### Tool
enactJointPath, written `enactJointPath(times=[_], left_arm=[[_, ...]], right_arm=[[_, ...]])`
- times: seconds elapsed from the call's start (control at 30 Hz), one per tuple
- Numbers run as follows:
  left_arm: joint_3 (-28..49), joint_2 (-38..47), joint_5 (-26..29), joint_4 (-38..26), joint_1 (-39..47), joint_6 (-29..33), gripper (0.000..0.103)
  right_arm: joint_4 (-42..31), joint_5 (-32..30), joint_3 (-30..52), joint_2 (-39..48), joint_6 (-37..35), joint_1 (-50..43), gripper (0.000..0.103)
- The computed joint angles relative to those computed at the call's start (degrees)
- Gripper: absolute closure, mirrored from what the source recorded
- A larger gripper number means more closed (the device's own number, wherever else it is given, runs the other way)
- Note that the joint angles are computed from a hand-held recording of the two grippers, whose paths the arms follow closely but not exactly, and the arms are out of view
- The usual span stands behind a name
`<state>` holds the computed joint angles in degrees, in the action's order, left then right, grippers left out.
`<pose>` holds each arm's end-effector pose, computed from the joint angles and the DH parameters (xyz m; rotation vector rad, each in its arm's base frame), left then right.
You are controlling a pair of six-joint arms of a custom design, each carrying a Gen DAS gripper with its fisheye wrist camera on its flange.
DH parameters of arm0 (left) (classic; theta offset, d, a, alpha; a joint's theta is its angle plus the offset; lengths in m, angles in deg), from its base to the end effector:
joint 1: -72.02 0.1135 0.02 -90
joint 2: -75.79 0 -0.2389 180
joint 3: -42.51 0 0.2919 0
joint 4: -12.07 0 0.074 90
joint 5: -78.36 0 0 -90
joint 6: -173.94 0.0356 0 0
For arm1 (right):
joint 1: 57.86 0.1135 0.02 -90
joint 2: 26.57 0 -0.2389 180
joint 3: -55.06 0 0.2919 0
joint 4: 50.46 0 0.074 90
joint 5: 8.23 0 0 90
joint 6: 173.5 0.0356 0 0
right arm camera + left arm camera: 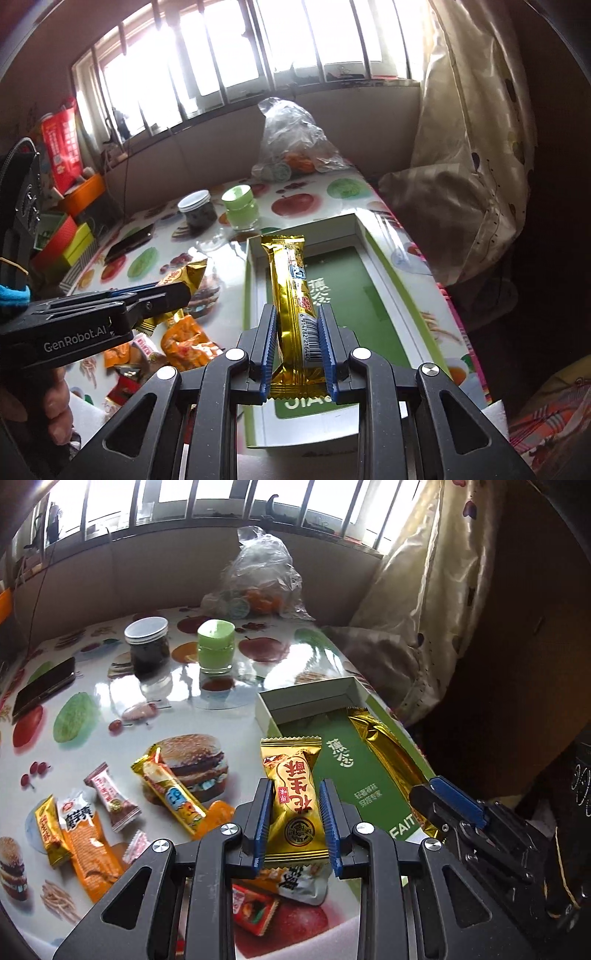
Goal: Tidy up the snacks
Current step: 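Carry both held snacks over the green gift box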
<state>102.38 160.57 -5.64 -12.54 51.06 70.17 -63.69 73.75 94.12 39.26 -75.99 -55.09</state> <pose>0.3106 -0.1230 0.1452 0.2024 2.4608 -0.3951 0.2659 0.0178 0.1298 0.0197 2.2733 0.2536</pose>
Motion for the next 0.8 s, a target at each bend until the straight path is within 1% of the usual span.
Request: enactJointPath(times=[0.17,0.37,0.53,0.8], left_arm=[[4.3,5.6,0.2,1.0,-2.9,-1.6,0.076],[8.6,11.7,1.0,1.9,-4.8,-1.9,0.076],[11.0,15.7,0.8,2.6,-6.1,-2.0,0.076],[14.1,20.3,-0.3,0.9,-7.1,-2.1,0.076]], right_arm=[[1.1,0.1,1.3,3.9,-1.1,-3.4,0.082],[3.1,0.9,2.5,9.2,-2.1,-5.9,0.082],[4.1,2.6,2.7,11.6,-2.5,-6.0,0.082],[4.8,4.7,2.9,13.4,-3.4,-4.9,0.081]])
